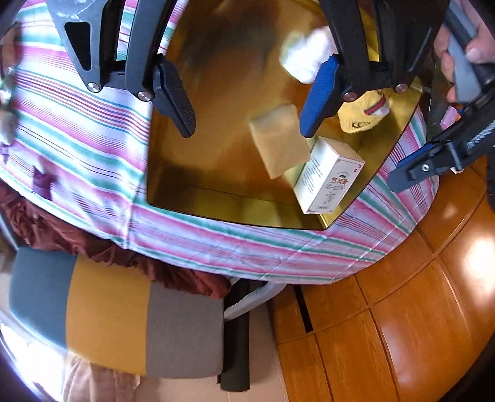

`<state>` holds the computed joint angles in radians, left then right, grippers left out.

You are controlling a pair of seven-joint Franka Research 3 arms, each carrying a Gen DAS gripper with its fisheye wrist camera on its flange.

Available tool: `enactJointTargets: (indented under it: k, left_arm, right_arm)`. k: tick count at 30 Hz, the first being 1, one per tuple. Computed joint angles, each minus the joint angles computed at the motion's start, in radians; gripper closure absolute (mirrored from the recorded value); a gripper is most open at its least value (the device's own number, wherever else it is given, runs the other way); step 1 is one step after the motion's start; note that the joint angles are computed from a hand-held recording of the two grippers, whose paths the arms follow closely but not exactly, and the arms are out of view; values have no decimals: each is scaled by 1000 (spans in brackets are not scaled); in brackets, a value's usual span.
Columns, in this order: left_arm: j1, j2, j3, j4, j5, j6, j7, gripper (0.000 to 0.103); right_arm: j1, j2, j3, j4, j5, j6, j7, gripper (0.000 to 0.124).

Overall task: Organize objects
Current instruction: 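Release the white box with left tool while right tool drops sponge into tray, then move both tools back to the pile and grasp the small green box with right tool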

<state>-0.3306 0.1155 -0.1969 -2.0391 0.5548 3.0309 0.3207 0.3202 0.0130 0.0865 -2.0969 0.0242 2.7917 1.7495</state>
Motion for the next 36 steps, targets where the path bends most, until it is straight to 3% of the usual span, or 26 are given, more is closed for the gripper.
enactJointTargets:
  k: [12,21,28,36]
  left_arm:
    - [-8,54,-120,48,-220,5,376,39]
    - [-43,108,-215,113,-405,-52,628,39]
    - [-104,162,-249,192,-467,-99,738,39]
    - [-121,207,-311,242,-561,-139,893,39]
  right_arm:
    - [-110,-225,-5,-272,-41,10,68,51]
    - [-275,-385,6,-453,-100,-55,97,51]
    - [-433,-440,-9,-503,-199,-88,120,51]
    - [-568,-403,-41,-481,-250,7,133,46]
